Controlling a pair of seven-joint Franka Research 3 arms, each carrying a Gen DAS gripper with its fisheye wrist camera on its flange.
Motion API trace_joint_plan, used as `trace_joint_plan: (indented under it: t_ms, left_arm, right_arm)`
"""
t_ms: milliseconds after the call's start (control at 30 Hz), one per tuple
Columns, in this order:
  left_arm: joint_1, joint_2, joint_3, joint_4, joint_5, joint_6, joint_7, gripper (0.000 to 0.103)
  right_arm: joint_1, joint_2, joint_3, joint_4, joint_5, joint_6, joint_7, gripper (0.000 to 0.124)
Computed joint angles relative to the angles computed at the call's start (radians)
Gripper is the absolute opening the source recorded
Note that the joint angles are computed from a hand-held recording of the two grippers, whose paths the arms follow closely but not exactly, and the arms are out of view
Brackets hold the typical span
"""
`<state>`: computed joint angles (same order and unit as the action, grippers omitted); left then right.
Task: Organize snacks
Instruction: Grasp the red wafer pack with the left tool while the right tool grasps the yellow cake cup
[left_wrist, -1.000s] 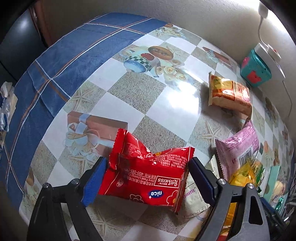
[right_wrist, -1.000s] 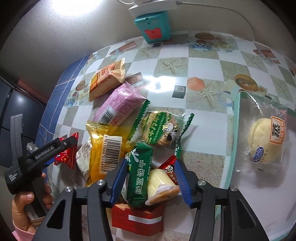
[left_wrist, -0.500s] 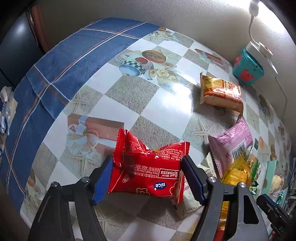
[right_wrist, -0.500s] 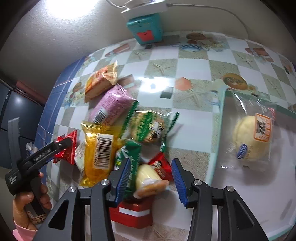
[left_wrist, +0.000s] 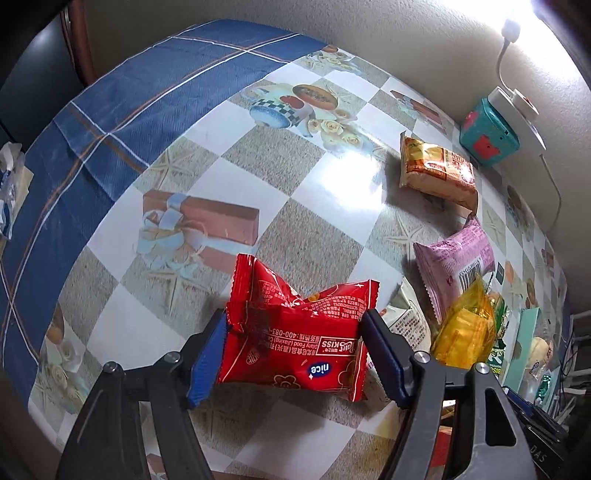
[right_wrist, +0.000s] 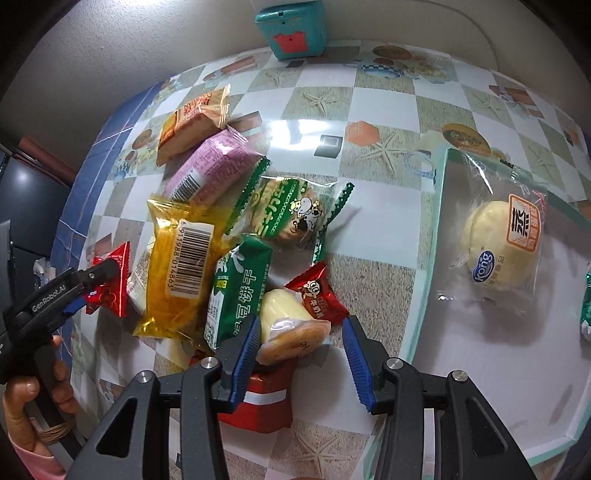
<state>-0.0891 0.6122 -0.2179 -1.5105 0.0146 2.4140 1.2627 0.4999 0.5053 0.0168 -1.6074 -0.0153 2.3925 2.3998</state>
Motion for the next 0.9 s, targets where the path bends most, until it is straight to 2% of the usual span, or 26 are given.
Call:
trace_joint_plan:
  t_ms: [233,700,900]
  left_arm:
    - [0.014,-0.014,-0.01,-0.022,-0.024,0.007,0.011,0.074]
    - [0.005,0.0,-0.004,0.002,-0.018,-0.003,0.002,0.074]
    - [0.008,-0.008,-0.007,-0.01,-0.024,0.005,-0.004,0.07]
  right_arm:
    - [-0.008,0.035,0.011,0.015,0.041,0.001,-0.01,0.049]
    - [0.007,0.032,-0.012,-0.003,0.023,0.058,0.015,0.047]
    - [0.013,0.028,-0.019,0.004,-0.001,0.028,0.039,0.047]
